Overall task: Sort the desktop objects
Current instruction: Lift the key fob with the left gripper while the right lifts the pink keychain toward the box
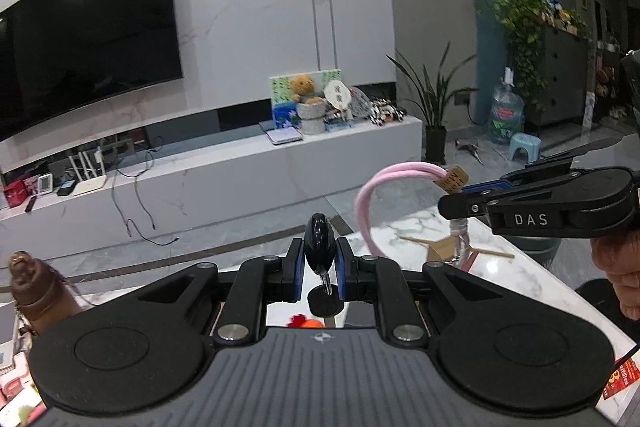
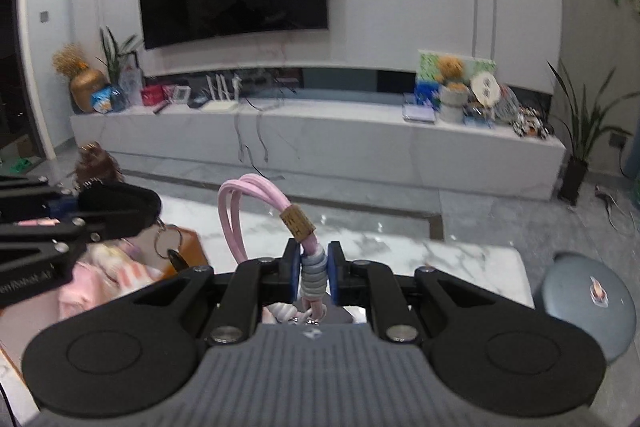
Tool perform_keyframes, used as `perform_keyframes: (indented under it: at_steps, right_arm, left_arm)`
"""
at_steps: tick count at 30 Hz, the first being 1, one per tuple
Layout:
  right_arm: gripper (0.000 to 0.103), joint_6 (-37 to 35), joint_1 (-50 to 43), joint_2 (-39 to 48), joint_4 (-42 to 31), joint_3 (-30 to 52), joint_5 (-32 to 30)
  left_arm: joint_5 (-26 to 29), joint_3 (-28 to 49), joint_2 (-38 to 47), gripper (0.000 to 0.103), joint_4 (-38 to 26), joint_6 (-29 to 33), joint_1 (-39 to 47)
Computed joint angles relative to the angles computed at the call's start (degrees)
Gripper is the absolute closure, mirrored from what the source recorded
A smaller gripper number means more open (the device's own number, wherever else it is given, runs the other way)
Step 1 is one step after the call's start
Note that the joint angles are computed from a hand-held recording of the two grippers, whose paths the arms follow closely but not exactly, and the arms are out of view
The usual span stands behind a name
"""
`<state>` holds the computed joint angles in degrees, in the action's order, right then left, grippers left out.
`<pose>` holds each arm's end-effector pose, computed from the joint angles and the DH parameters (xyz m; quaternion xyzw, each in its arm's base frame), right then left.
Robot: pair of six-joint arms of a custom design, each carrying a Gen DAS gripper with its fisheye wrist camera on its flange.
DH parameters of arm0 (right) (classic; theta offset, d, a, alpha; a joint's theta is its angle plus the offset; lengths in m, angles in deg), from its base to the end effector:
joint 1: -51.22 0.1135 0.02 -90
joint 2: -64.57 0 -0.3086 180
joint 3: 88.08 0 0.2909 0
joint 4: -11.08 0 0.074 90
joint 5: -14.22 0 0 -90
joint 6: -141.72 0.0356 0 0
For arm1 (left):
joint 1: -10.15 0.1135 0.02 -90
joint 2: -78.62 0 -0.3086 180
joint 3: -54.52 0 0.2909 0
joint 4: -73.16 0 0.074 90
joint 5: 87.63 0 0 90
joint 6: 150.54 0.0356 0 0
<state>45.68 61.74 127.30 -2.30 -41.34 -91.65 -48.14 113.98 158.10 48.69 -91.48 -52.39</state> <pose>0.2466 0.0557 0.2546 -0.1921 0.8361 0.1386 0.4949 0.1654 -0.2588 0.2496 0.0683 0.8474 0.0149 0.5263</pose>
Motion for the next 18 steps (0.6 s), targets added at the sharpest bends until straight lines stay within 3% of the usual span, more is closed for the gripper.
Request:
perform_keyframes:
  at_steps: [18]
  right_arm:
    - [0.089,6.3,26.9,-3.9,-1.3,3.8,14.7]
  left_arm:
    - [-8.1,-4.5,-16.7,0.085,-21.1,-12.7,-2.9]
